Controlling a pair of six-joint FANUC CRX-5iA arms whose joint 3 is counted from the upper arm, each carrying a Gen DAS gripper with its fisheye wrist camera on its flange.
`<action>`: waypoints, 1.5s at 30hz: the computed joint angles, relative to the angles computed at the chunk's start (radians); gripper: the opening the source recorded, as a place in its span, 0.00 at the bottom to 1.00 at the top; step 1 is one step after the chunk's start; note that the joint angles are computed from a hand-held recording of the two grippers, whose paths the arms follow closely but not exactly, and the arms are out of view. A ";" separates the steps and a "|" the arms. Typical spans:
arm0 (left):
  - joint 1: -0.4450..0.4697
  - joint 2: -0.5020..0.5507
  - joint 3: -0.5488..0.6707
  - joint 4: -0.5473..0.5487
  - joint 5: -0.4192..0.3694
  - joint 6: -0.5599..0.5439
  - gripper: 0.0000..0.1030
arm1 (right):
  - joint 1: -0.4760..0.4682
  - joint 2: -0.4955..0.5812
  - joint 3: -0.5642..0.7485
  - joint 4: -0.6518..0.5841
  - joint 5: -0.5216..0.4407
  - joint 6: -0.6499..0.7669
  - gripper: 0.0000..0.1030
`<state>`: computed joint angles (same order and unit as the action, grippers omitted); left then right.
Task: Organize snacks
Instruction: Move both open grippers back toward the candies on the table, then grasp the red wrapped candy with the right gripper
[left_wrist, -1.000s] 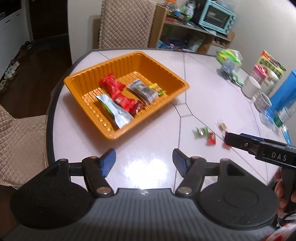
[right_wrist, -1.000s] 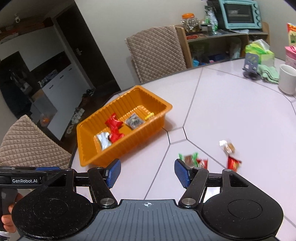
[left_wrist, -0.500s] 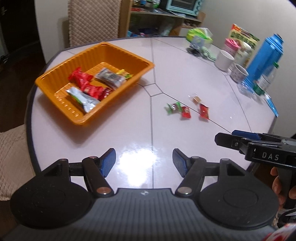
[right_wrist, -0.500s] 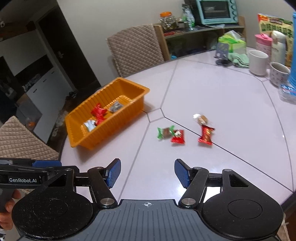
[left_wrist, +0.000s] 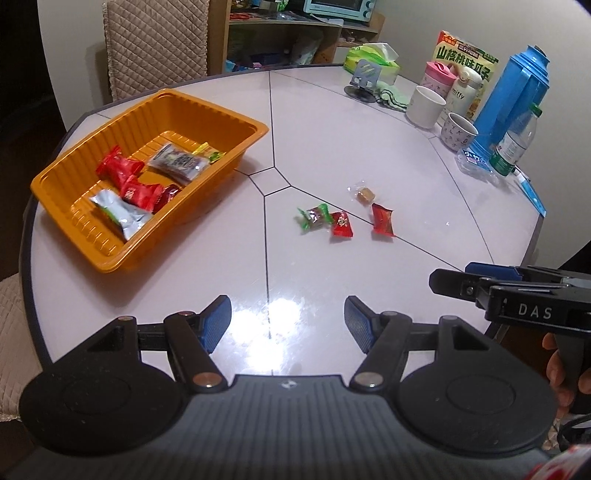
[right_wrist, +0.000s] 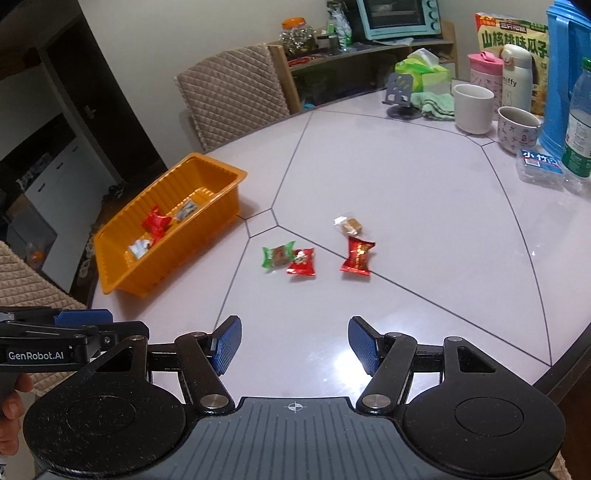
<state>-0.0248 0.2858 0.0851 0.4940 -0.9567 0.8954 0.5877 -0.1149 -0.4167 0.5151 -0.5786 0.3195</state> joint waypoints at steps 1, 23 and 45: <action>-0.005 0.004 0.003 -0.001 0.005 0.003 0.63 | -0.006 0.003 0.002 -0.006 0.000 0.006 0.62; -0.107 0.127 0.114 -0.085 0.106 0.121 0.62 | -0.148 0.126 0.097 -0.171 0.031 0.263 0.62; -0.124 0.257 0.250 -0.152 0.101 0.181 0.62 | -0.196 0.305 0.200 -0.160 0.102 0.338 0.43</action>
<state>-0.1493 0.5424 0.3352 0.3418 -0.8555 1.0759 0.3920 0.1905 -0.2170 0.3552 -0.4767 0.6576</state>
